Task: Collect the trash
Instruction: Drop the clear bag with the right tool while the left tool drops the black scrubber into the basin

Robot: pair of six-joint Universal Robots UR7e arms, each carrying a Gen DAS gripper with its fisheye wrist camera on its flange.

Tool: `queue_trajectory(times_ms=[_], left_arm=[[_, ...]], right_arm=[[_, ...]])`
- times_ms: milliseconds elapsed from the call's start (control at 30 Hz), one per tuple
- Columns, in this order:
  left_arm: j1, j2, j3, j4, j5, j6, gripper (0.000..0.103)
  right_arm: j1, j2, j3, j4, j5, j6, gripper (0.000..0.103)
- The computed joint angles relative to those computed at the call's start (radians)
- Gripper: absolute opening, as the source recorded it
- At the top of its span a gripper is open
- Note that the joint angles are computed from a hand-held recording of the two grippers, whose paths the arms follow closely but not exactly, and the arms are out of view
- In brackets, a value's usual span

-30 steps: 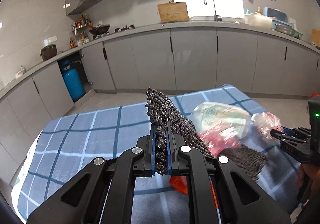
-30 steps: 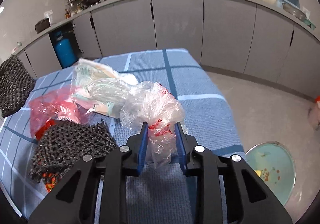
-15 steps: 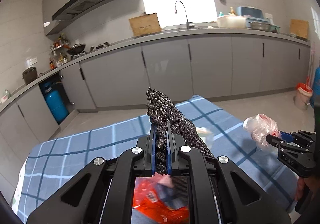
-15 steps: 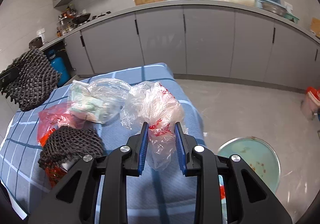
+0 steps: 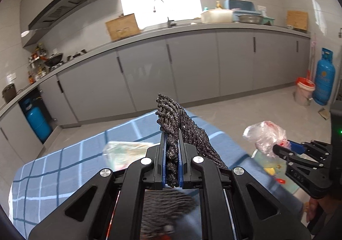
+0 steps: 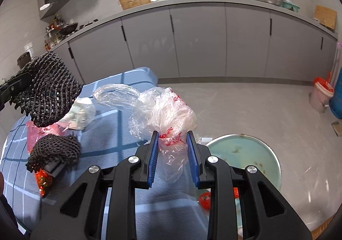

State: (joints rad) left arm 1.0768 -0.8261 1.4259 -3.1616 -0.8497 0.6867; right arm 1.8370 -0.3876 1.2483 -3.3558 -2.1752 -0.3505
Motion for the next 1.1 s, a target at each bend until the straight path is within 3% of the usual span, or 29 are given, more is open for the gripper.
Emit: queue_trajectory(times_ms=[500,1100], left_arm=[[-0.039,0.075,-0.002,0.076,-0.084,-0.017,0.009],[-0.038,0.159,-0.003,0.156,-0.144,-0.027,0.009]], right_arm=[[-0.057,-0.087,0.127,-0.102,-0.057,0.026,0.028],[-0.127,-0.113,0.182,-0.111,-0.092,0.068,0.028]])
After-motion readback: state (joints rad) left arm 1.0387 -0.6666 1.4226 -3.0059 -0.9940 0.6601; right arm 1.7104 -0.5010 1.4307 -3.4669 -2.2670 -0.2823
